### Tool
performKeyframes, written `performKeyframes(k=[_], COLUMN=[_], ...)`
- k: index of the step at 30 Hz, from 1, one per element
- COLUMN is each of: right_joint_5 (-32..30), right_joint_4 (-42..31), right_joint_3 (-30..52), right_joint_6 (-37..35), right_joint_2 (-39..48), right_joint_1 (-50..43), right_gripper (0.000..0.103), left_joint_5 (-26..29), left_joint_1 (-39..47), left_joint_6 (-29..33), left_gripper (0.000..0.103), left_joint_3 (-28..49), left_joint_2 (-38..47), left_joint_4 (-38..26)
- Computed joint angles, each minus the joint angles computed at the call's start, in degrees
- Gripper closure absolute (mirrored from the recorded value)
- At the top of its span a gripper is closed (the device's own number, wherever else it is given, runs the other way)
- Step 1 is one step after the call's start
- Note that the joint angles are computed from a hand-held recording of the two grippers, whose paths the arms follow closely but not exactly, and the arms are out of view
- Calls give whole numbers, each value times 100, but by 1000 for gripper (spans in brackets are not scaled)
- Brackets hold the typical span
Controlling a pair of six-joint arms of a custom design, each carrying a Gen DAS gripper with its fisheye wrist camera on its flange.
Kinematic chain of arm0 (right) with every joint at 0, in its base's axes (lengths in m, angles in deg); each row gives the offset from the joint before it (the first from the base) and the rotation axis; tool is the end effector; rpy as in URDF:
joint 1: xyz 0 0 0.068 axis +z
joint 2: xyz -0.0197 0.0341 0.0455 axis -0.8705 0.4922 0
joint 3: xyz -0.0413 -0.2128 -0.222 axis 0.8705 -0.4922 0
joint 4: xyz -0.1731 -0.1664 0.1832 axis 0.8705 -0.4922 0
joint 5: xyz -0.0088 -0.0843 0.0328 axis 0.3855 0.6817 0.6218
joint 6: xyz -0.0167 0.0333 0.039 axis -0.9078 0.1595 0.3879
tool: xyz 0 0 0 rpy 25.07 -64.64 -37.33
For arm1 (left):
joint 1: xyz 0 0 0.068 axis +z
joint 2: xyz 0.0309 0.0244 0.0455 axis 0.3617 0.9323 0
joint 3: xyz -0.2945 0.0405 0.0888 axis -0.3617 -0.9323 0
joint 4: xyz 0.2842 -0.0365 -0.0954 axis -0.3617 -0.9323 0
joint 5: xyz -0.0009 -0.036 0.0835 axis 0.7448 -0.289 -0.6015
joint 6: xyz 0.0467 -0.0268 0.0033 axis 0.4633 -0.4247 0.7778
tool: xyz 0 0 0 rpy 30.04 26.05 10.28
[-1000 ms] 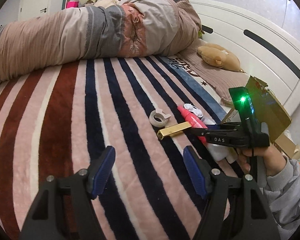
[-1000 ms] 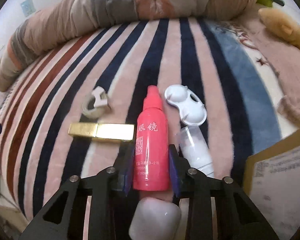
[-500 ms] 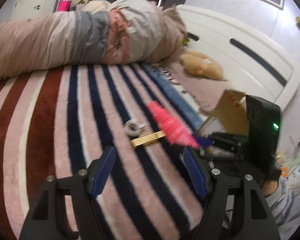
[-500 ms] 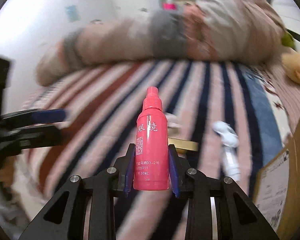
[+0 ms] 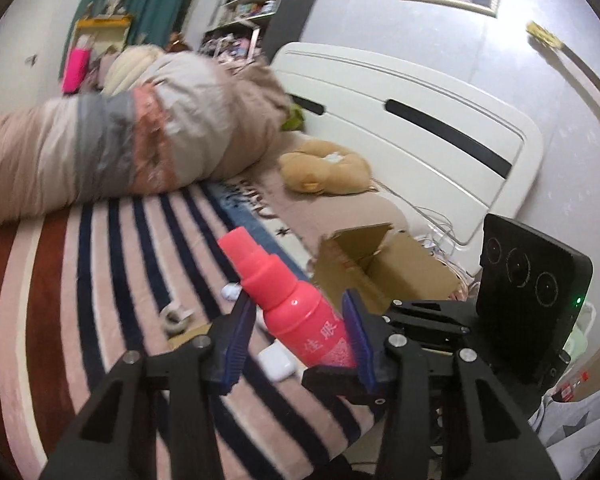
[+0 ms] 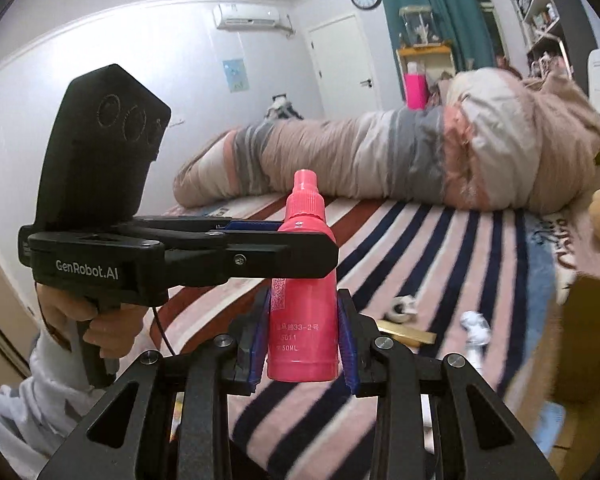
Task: Organize rigid objects
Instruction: 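Carry the pink bottle into the cardboard box and release it, then grasp the white earbud case with the right gripper while the left gripper grasps the gold bar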
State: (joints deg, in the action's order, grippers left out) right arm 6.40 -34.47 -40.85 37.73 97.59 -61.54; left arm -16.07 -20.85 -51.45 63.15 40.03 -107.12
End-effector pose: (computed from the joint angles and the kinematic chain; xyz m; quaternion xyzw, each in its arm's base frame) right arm 0.1890 0.0255 0.2956 -0.3167 0.7785 0.3436 0.4190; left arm 0.1816 -0.1613 0.3326 0.1346 0.8596 -0.2451 0.4277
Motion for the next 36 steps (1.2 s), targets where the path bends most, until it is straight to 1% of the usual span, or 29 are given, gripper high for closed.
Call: performKeyframes(k=[1, 2, 4, 6, 8, 9, 11, 13, 15, 17, 19, 22, 23, 24, 25, 26, 27, 29, 32, 33, 36], right_joint_5=[-129, -357, -713, -984, -998, -969, -717, -453, -158, 135, 376, 641, 765, 865, 1001, 1117, 1128, 1048, 791, 728, 243], right_joint_4=[-124, -431, -1107, -1996, -2681, -2872, -3040, -3119, -3026, -2740, -2343, -2098, -1963, -1743, -1526, -1362, -1408, -1421, -1660, -1625, -1882], right_joint_3=[89, 194, 397, 746, 1056, 1147, 1319, 1477, 1596, 1581, 1461, 1429, 1380, 1306, 1217, 1163, 1109, 1090, 1086, 1078, 1069], right_joint_6=[-174, -537, -1319, -2346, -3212, -3482, -3944, -4171, -4199, -4051, -3748, -3533, -3404, -3221, -3043, -2875, -2869, -2813, -2923, -2848, -2900], right_joint_2=[75, 135, 286, 715, 1184, 1316, 1666, 2031, 2392, 2540, 2566, 2683, 2673, 2672, 2642, 2605, 2493, 2402, 2142, 2083, 1712], right_joint_1=[-222, -622, -1330, -2128, -2725, -2922, -3366, -3595, -3740, -3785, -3698, -3689, -3682, -3622, -3622, -3618, -3680, -3740, -3844, -3789, -3744], right_gripper=[76, 76, 76, 76, 76, 76, 76, 76, 76, 76, 76, 76, 76, 76, 75, 72, 67, 60, 59, 59, 59], left_joint_5=[-91, -171, -262, -278, -271, -213, -136, -68, -12, 56, 150, 289, 281, 258, 212, 150, 71, -60, -332, -433, -803], left_joint_1=[-155, -318, -591, -790, -969, -1021, -1132, -1208, -1249, -1280, -1277, -1241, -1236, -1231, -1223, -1217, -1206, -1182, -1085, -1054, -898], left_joint_6=[23, 59, 159, 281, 342, 366, 390, 454, 493, 523, 552, 541, 538, 539, 543, 546, 545, 534, 527, 523, 519], left_gripper=[64, 64, 66, 66, 66, 66, 66, 66, 66, 66, 66, 66, 64, 59, 49, 45, 39, 38, 36, 36, 36], left_joint_3=[160, 345, 756, 1208, 1607, 1848, 2324, 2846, 3282, 3646, 3888, 4141, 4187, 4212, 4187, 4134, 4068, 3842, 3351, 3236, 2743], left_joint_2=[178, 392, 886, 1441, 1923, 2216, 2770, 3380, 3865, 4248, 4509, 4800, 4854, 4878, 4852, 4797, 4723, 4449, 3810, 3647, 2958], left_joint_4=[33, 85, 170, 197, 162, 139, 17, -188, -407, -616, -758, -903, -934, -976, -975, -943, -900, -816, -729, -742, -856])
